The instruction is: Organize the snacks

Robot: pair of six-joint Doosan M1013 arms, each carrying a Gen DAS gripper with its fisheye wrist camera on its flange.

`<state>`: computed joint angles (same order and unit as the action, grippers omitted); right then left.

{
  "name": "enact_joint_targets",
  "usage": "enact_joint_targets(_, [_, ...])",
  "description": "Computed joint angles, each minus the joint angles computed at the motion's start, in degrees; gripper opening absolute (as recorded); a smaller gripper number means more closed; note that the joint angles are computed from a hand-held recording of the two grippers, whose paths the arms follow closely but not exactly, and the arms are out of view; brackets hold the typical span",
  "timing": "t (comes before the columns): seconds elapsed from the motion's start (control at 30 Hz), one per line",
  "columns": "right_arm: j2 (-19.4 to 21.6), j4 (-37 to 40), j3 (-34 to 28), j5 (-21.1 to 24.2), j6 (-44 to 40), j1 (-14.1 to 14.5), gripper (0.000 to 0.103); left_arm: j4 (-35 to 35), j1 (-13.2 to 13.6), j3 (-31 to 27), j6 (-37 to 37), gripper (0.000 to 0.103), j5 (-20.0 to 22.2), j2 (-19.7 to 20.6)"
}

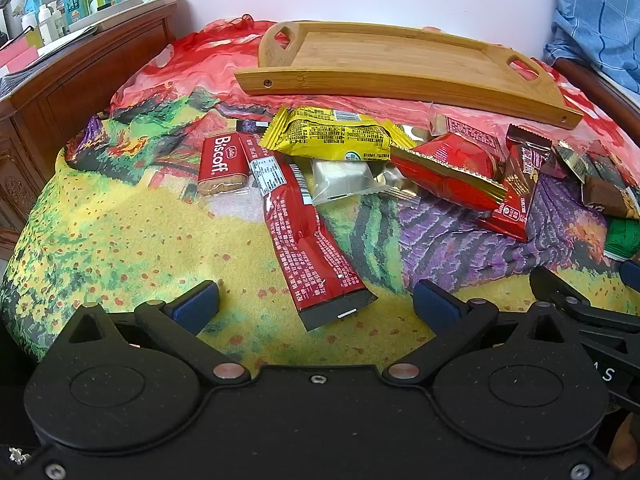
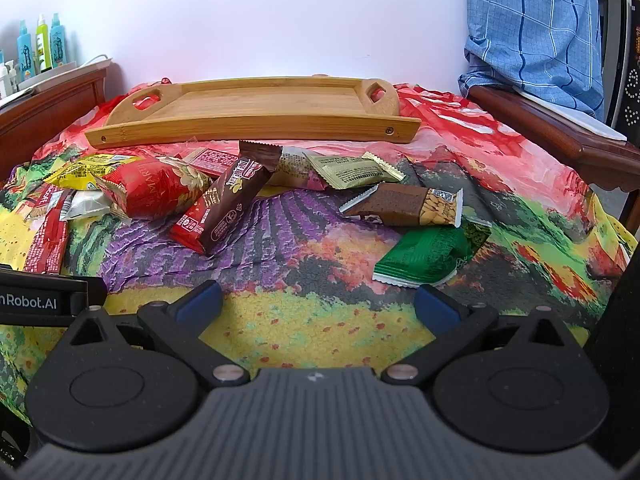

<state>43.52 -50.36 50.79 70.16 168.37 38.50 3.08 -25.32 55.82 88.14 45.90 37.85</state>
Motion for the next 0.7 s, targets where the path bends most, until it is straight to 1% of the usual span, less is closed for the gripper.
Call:
enact_joint_targets(0.6, [0.1, 0.0, -0.2, 0.2, -0.2, 0.0, 0.103, 0.2, 0.0, 0.0, 0.0, 0.103, 0.0, 0.0])
enact_joint_targets(0.7, [0.2, -0.3, -0.2, 0.5, 0.4, 0.1, 0.103, 0.9, -0.2, -0.3, -0.9, 0.103, -0.1, 0.2])
